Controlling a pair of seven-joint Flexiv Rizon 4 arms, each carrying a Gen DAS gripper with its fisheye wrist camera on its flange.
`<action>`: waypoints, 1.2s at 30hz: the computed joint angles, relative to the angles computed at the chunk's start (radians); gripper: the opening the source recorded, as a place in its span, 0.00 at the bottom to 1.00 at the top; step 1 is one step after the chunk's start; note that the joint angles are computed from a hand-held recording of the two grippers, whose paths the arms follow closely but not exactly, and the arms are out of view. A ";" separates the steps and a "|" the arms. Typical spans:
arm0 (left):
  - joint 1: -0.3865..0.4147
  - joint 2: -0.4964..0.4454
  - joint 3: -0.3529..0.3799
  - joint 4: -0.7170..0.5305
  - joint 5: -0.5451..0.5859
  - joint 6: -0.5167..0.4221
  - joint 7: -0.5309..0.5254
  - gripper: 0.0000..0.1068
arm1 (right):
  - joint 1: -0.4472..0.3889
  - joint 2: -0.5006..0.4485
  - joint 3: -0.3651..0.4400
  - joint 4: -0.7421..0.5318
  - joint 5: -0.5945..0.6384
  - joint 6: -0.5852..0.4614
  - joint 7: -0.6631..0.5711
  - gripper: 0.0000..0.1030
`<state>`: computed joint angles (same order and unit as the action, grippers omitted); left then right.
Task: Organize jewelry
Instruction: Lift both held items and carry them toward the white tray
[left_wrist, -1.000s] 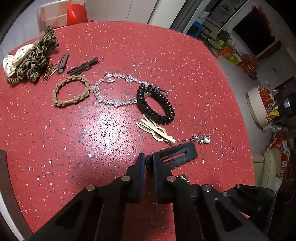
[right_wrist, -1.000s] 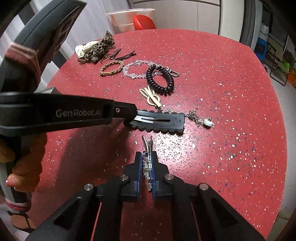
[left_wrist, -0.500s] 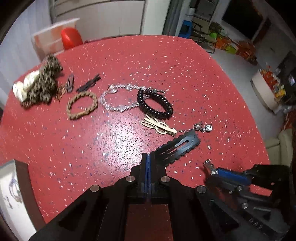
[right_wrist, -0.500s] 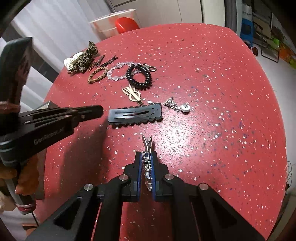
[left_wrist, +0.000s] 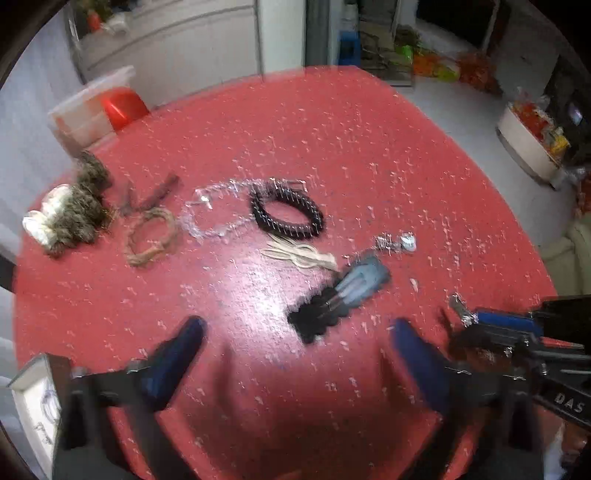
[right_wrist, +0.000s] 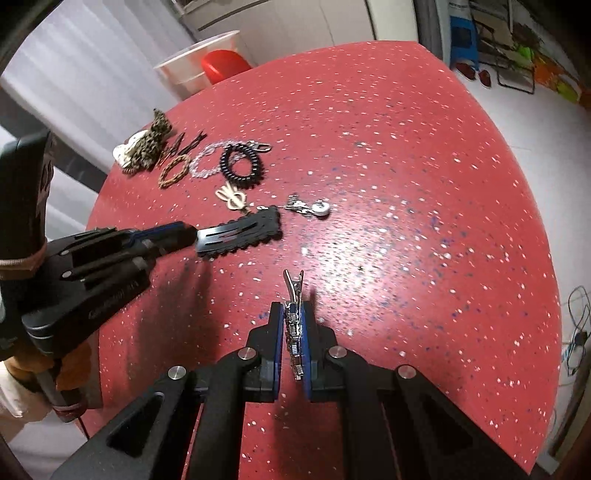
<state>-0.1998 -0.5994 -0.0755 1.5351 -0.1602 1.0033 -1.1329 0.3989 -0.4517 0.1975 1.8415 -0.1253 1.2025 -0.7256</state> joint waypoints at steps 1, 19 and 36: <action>-0.001 -0.001 -0.003 0.000 0.005 0.001 0.009 0.96 | -0.001 0.003 -0.001 0.004 0.003 0.001 0.004 0.09; -0.038 -0.186 -0.016 -0.212 0.013 -0.135 0.106 0.82 | -0.028 0.062 -0.003 0.079 0.017 0.034 0.049 0.09; 0.041 -0.118 -0.047 -0.117 -0.120 -0.154 0.094 0.33 | -0.029 0.049 0.004 0.054 0.028 0.012 0.031 0.09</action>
